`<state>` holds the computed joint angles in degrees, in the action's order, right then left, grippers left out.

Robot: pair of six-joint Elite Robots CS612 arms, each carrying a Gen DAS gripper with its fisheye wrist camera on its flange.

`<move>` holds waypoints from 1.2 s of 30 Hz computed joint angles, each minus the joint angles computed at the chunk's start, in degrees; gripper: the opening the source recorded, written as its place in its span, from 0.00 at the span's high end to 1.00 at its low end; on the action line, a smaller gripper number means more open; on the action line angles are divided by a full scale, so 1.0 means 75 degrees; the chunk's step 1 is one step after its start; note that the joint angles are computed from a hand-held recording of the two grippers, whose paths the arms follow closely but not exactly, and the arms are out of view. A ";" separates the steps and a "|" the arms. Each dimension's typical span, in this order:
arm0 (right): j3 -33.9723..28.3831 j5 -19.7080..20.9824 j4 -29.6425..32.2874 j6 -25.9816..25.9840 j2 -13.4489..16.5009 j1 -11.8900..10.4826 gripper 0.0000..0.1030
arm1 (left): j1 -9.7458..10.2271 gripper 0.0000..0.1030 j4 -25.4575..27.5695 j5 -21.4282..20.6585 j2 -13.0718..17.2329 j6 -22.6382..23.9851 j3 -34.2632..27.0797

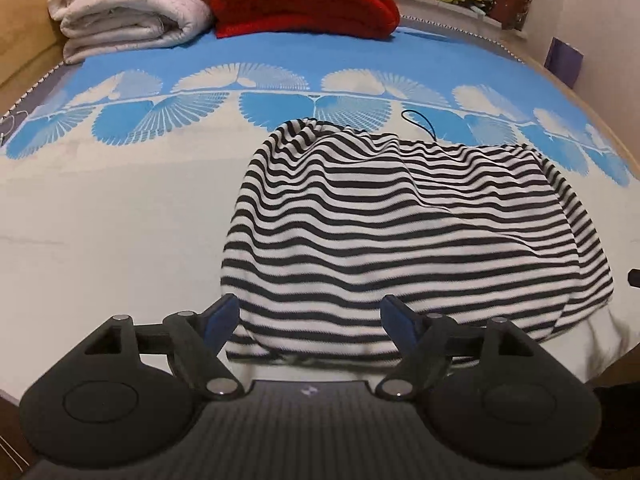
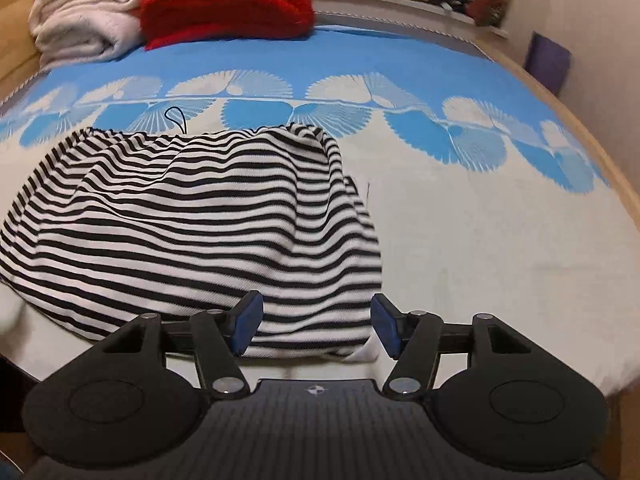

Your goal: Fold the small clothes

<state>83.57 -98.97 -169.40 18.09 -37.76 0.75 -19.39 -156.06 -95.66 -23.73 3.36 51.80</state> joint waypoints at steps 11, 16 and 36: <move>0.0181 0.0044 -0.0093 -0.0019 -0.0081 0.0051 0.40 | -0.0067 0.22 -0.1197 0.0013 -0.0375 0.0098 0.0856; 0.0029 0.0031 -0.0040 -0.0009 0.0005 0.0064 0.40 | 0.0003 0.37 -0.0570 0.0282 -0.0185 -0.0580 0.0636; 0.0162 -0.0147 -0.0020 0.0464 0.0021 -0.0101 0.40 | 0.0450 0.40 0.2417 -0.1017 0.0935 -0.4801 -0.1619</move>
<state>84.79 -100.07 -169.54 21.58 -37.60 -0.01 -16.02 -137.93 -103.28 -16.72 -32.65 39.65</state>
